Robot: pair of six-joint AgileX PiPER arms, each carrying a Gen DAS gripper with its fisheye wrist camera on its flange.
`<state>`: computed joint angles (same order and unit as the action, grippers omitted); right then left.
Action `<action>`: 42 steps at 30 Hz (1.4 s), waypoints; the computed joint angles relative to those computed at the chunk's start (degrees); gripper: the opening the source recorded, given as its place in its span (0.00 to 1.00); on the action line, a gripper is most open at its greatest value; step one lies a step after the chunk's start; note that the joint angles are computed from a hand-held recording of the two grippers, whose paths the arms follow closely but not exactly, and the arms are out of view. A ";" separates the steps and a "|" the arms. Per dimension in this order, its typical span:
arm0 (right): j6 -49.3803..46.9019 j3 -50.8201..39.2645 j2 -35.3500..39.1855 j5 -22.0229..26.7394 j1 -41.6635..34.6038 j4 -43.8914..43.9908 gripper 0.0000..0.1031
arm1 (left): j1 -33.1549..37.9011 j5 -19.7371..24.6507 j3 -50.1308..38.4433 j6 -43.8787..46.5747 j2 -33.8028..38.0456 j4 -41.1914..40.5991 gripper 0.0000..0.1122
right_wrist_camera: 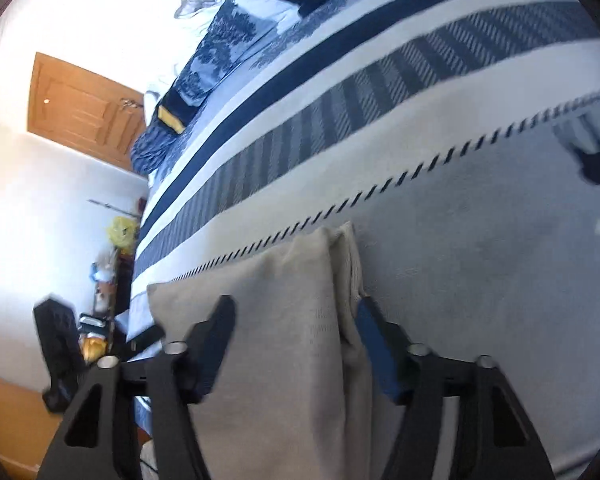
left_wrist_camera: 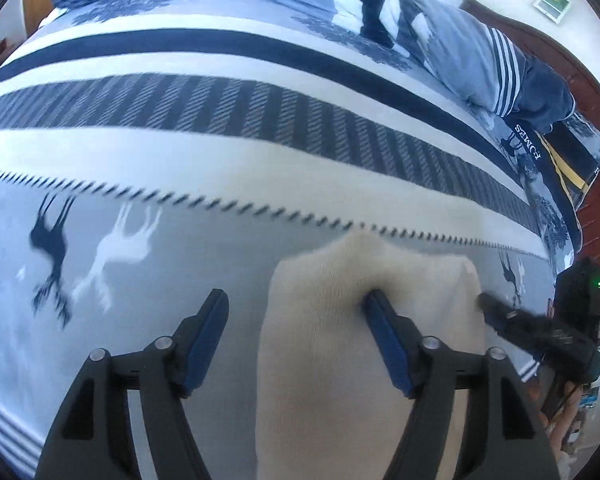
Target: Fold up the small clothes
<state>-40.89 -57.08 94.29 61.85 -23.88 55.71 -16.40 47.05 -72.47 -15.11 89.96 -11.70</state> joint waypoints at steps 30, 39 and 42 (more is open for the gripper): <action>-2.50 -1.90 12.17 1.19 4.35 4.78 0.24 | 19.97 10.14 7.56 28.94 -0.23 -42.93 0.33; 0.51 -15.86 15.28 -1.08 15.89 20.00 0.24 | 28.11 19.32 -19.05 23.42 11.45 -37.67 0.34; 4.55 -18.78 18.13 -6.98 20.39 17.78 0.31 | 27.96 20.30 -25.15 20.64 18.30 -31.98 0.36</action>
<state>-36.34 -75.86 112.42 54.88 -3.49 73.49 11.56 67.35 -97.63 5.53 108.26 -43.69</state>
